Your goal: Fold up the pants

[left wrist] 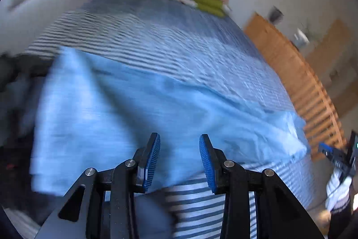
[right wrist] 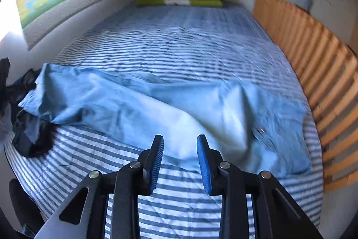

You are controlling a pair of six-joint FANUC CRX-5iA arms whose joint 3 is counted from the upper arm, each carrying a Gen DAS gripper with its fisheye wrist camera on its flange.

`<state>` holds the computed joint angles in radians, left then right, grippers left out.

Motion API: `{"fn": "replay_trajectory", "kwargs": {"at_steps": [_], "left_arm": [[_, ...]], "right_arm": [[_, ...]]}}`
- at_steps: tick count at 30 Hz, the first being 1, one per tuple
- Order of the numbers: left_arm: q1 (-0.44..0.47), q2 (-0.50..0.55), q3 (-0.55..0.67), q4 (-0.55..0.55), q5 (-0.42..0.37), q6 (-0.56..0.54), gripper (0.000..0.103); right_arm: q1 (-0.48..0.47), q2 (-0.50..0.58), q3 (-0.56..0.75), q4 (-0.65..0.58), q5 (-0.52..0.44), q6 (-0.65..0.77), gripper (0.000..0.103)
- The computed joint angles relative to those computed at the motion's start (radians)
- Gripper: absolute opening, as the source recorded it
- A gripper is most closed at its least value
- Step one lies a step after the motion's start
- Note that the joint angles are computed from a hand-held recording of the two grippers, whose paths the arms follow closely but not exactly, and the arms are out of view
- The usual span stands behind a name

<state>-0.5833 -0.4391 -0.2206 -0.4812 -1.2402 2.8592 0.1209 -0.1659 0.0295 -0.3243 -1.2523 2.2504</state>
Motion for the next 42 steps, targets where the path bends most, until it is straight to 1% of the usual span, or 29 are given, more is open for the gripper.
{"fn": "replay_trajectory", "kwargs": {"at_steps": [1, 2, 5, 6, 8, 9, 12, 13, 15, 16, 17, 20, 21, 23, 24, 25, 27, 28, 29, 30, 31, 32, 33, 34, 35, 36, 39, 40, 42], "left_arm": [[-0.028, -0.039, 0.001, -0.042, -0.075, 0.046, 0.044], [-0.064, -0.087, -0.005, -0.087, -0.159, 0.115, 0.045], [-0.130, -0.232, -0.060, -0.139, -0.282, 0.246, 0.046], [-0.141, -0.264, -0.079, -0.140, -0.299, 0.272, 0.047], [-0.137, -0.347, -0.141, -0.113, -0.295, 0.310, 0.048], [-0.163, -0.371, -0.167, -0.118, -0.292, 0.343, 0.048], [-0.260, -0.390, -0.209, -0.167, -0.276, 0.428, 0.048], [-0.273, -0.397, -0.225, -0.176, -0.253, 0.435, 0.048], [-0.237, -0.414, -0.267, -0.152, -0.171, 0.417, 0.048], [-0.178, -0.424, -0.290, -0.117, -0.120, 0.369, 0.048], [-0.137, -0.434, -0.308, -0.098, -0.094, 0.329, 0.048], [-0.136, -0.447, -0.335, -0.126, -0.055, 0.322, 0.046], [-0.158, -0.454, -0.339, -0.151, -0.052, 0.338, 0.046], [-0.269, -0.445, -0.336, -0.248, -0.079, 0.428, 0.032], [-0.290, -0.451, -0.337, -0.268, -0.082, 0.433, 0.019], [-0.318, -0.450, -0.339, -0.291, -0.079, 0.436, 0.013], [-0.403, -0.443, -0.336, -0.353, -0.107, 0.475, 0.013], [-0.470, -0.428, -0.332, -0.399, -0.147, 0.530, 0.014], [-0.557, -0.413, -0.329, -0.458, -0.204, 0.615, 0.014], [-0.613, -0.414, -0.341, -0.494, -0.234, 0.688, 0.020], [-0.635, -0.414, -0.350, -0.508, -0.245, 0.738, 0.034], [-0.621, -0.425, -0.362, -0.495, -0.232, 0.752, 0.040], [-0.572, -0.442, -0.372, -0.460, -0.188, 0.713, 0.043], [-0.521, -0.451, -0.375, -0.424, -0.150, 0.646, 0.044], [-0.504, -0.435, -0.362, -0.410, -0.155, 0.613, 0.044], [-0.509, -0.420, -0.353, -0.412, -0.166, 0.612, 0.044], [-0.439, -0.400, -0.349, -0.375, -0.128, 0.546, 0.042], [-0.417, -0.370, -0.334, -0.360, -0.140, 0.515, 0.041], [-0.445, -0.315, -0.295, -0.381, -0.206, 0.514, 0.041]], "right_arm": [[0.024, -0.016, -0.014, 0.003, 0.009, 0.003, 0.028], [0.074, -0.042, -0.044, 0.031, 0.034, -0.014, 0.028], [0.174, -0.065, -0.071, 0.052, 0.029, -0.036, 0.028], [0.220, -0.072, -0.079, 0.063, 0.026, -0.053, 0.028], [0.317, -0.087, -0.094, 0.075, 0.020, -0.089, 0.028], [0.365, -0.092, -0.097, 0.075, 0.017, -0.107, 0.029], [0.518, -0.072, -0.082, 0.081, 0.012, -0.190, 0.036], [0.565, -0.049, -0.064, 0.084, 0.002, -0.222, 0.036], [0.649, 0.006, -0.019, 0.091, -0.013, -0.276, 0.036], [0.688, 0.034, 0.002, 0.101, -0.006, -0.311, 0.036], [0.714, 0.058, 0.022, 0.105, -0.004, -0.336, 0.036], [0.802, 0.155, 0.094, 0.129, 0.002, -0.414, 0.037], [0.829, 0.197, 0.122, 0.139, 0.005, -0.452, 0.037], [0.861, 0.272, 0.165, 0.148, 0.001, -0.519, 0.037], [0.878, 0.304, 0.178, 0.160, 0.008, -0.551, 0.037], [0.893, 0.333, 0.187, 0.175, 0.017, -0.580, 0.037], [0.908, 0.386, 0.211, 0.180, 0.017, -0.609, 0.037], [0.910, 0.409, 0.231, 0.177, 0.007, -0.615, 0.037], [0.912, 0.435, 0.254, 0.163, -0.011, -0.615, 0.037], [0.908, 0.459, 0.281, 0.137, -0.035, -0.609, 0.037], [0.907, 0.475, 0.299, 0.119, -0.047, -0.611, 0.037], [0.915, 0.490, 0.310, 0.116, -0.043, -0.618, 0.037], [0.926, 0.496, 0.312, 0.124, -0.034, -0.619, 0.037], [0.935, 0.504, 0.314, 0.132, -0.026, -0.623, 0.037], [0.939, 0.510, 0.319, 0.132, -0.024, -0.626, 0.037], [0.944, 0.527, 0.337, 0.129, -0.026, -0.633, 0.037], [0.949, 0.550, 0.366, 0.115, -0.016, -0.656, 0.037], [0.949, 0.557, 0.376, 0.107, -0.014, -0.661, 0.037], [0.948, 0.569, 0.394, 0.099, -0.005, -0.674, 0.037]]}}
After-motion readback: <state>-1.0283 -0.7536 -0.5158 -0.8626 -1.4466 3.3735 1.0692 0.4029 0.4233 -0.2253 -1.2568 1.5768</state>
